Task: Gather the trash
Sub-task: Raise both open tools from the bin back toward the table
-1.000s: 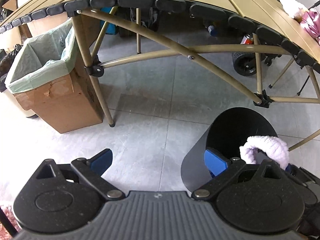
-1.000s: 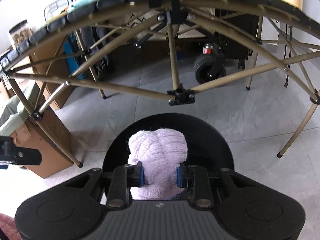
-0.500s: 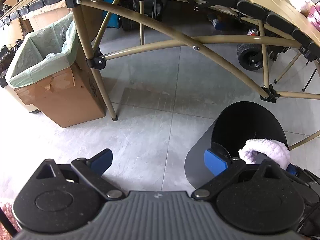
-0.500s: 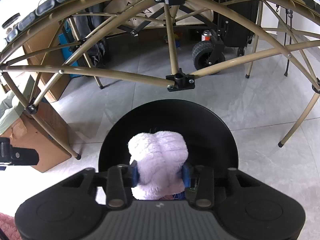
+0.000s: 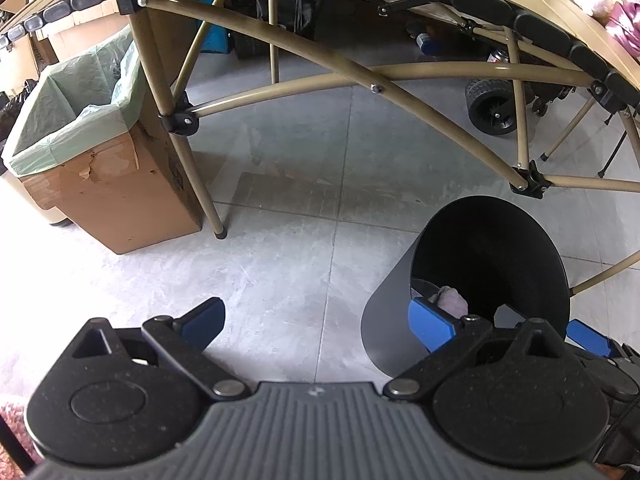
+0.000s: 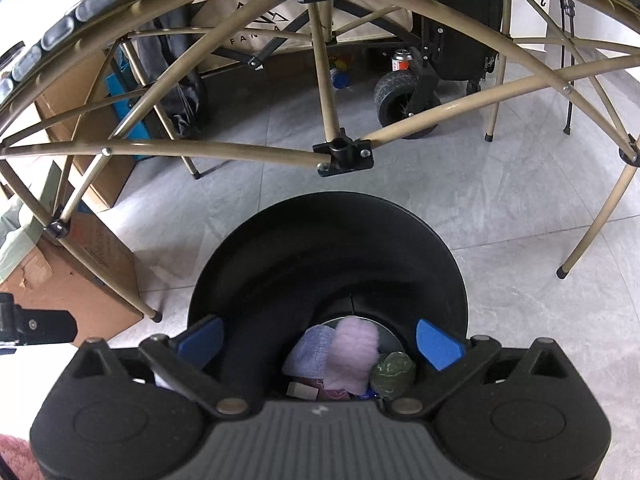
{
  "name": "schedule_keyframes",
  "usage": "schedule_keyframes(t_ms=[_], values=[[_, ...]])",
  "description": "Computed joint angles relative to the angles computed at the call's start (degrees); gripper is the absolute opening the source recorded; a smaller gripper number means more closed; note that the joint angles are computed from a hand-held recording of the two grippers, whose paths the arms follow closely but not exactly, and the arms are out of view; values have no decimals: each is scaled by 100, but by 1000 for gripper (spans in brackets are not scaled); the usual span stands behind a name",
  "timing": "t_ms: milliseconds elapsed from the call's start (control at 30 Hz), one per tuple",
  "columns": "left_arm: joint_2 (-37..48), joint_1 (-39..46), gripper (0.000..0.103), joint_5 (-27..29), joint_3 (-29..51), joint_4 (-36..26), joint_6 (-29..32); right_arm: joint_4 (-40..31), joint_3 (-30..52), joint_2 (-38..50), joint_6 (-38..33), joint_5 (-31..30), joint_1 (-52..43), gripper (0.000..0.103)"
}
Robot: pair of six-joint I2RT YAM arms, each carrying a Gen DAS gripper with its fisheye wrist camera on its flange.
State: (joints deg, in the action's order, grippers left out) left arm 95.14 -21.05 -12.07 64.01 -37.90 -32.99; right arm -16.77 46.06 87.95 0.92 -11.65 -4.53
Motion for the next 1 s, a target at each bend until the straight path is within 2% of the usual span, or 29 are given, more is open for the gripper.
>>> schedule_keyframes(t_ms=[500,733,1000], values=[[-99,5,100,77,-58,87,-19,-98,30,-86,-48,-33,-38,103],[-372,-96,100,52,-125,176,-68,-192,-12,-502,-170,-224,-213,103],[-976,-518,100,-334,-270,425,-54,-366,39,-1039,-383,-492,-538,103]])
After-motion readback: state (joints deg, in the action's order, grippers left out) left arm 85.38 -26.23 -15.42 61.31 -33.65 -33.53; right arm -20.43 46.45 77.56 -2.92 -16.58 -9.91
